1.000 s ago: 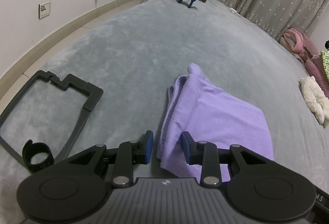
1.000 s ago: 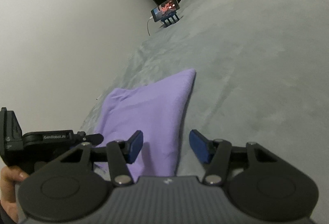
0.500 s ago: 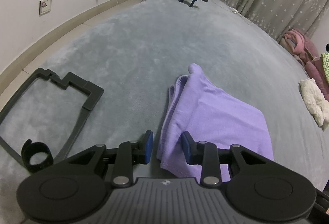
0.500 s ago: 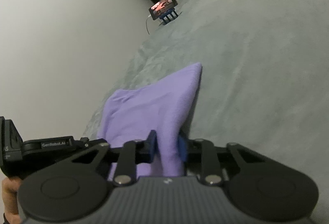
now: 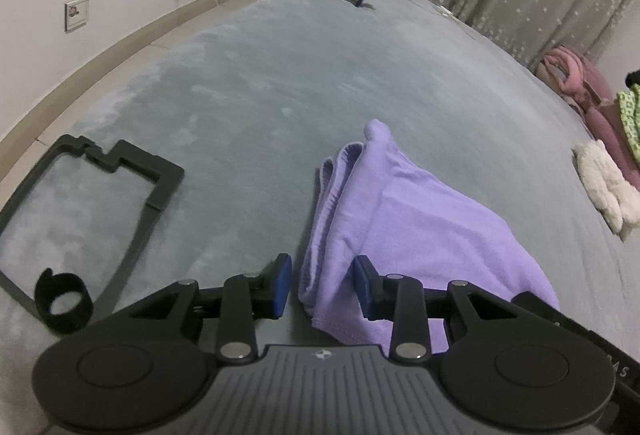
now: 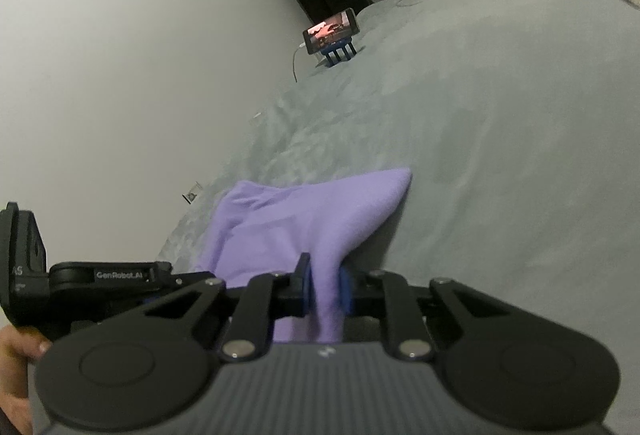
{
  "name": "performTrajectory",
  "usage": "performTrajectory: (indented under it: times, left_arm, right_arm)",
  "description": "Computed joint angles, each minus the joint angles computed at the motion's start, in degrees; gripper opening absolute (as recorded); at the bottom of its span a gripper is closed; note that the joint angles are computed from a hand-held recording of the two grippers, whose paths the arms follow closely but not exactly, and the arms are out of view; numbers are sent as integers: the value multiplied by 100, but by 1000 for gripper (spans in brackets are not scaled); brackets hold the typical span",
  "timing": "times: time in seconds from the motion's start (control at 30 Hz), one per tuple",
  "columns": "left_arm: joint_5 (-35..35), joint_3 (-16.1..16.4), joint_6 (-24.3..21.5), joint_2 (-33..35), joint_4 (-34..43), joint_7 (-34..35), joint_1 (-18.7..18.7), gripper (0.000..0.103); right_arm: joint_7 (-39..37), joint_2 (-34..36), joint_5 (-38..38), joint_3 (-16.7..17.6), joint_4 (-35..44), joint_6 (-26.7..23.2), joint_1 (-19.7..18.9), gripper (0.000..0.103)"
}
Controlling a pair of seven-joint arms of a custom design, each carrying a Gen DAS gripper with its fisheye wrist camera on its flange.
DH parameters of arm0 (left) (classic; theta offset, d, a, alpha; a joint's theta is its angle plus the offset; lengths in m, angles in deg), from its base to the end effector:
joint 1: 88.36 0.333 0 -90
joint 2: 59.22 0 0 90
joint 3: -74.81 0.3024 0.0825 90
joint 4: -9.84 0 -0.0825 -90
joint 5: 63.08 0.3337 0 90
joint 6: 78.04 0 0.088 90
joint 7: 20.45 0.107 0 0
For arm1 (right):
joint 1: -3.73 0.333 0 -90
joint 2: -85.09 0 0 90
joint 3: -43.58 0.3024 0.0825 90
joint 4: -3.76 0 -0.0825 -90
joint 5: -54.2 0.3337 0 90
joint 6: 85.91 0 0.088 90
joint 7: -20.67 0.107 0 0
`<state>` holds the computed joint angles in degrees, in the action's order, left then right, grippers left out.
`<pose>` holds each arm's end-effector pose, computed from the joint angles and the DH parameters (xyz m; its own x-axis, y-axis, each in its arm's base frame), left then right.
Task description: Fold clothes
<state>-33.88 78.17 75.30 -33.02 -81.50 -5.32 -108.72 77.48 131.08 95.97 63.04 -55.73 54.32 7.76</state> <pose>0.6377 -0.2179 0.4480 0.4465 -0.8285 0.3381 -0.6095 -0.5582 -0.5629 0.7215 0.2009 0.4552 0.5137 -0.6766 -0.5275 -0.7434 -0.0441 -0.6674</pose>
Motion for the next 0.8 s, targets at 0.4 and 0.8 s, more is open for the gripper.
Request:
performTrajectory:
  times: [0.4,0.8]
  left_arm:
    - [-1569,-823,827,352,159,1749,278,35]
    - [-2680,-703,1352,542,236,2591,4,37]
  right_arm:
    - [54,-927,-432,-517,-911,-226,-440,13]
    - [-469,-1104,-356,-592,-1603,321,-718,34]
